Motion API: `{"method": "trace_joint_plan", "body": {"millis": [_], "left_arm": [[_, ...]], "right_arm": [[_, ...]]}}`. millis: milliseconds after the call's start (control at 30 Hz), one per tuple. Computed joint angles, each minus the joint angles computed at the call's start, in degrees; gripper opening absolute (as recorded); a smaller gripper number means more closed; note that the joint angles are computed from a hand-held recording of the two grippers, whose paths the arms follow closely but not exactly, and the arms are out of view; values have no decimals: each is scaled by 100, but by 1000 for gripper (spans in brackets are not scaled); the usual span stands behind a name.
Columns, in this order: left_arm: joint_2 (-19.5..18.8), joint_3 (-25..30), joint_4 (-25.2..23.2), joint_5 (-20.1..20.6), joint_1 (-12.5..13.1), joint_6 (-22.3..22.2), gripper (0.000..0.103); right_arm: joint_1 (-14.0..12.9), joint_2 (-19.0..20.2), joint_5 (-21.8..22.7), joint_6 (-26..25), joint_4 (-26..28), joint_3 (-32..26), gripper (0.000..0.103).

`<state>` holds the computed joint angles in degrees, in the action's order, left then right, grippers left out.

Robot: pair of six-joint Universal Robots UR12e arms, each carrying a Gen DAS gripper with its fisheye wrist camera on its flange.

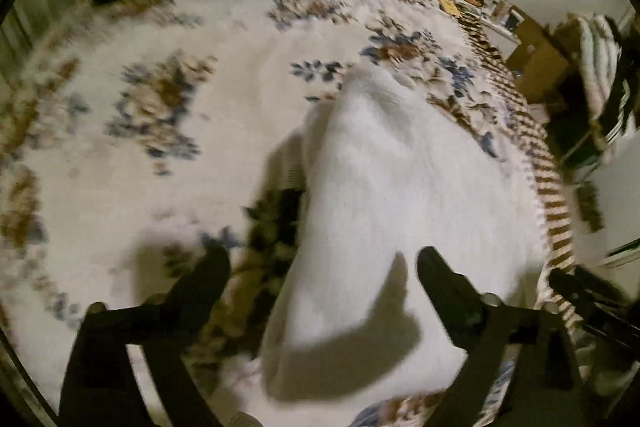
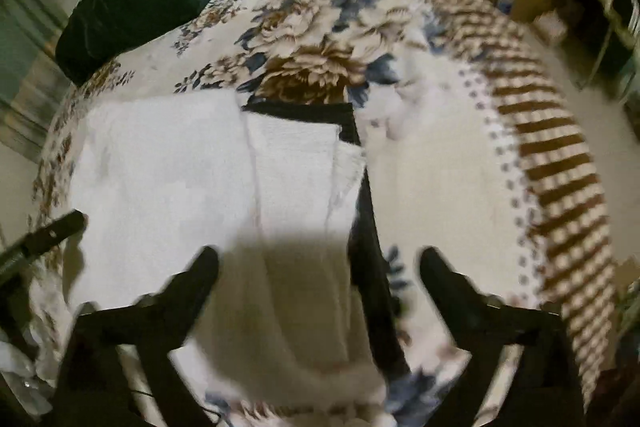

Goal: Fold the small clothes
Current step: 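Open both grippers and pull them back from the folded sweater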

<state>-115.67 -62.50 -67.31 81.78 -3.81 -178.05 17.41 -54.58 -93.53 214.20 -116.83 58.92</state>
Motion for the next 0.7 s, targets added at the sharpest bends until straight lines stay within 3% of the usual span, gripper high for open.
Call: {"method": "trace_joint_plan", "body": {"millis": [100,267,700], "left_arm": [[279,-294,215,338,-94,8,99],[671,-670,568,671,-226,31,99],[1357,-995,592,948,-463,-81,99]], "right_arm": [[238,-237,-708,1,214,98,103],[452,-526,-1280,253,300,255,103],[754,-1282,-1842,235,484,579,103]]}}
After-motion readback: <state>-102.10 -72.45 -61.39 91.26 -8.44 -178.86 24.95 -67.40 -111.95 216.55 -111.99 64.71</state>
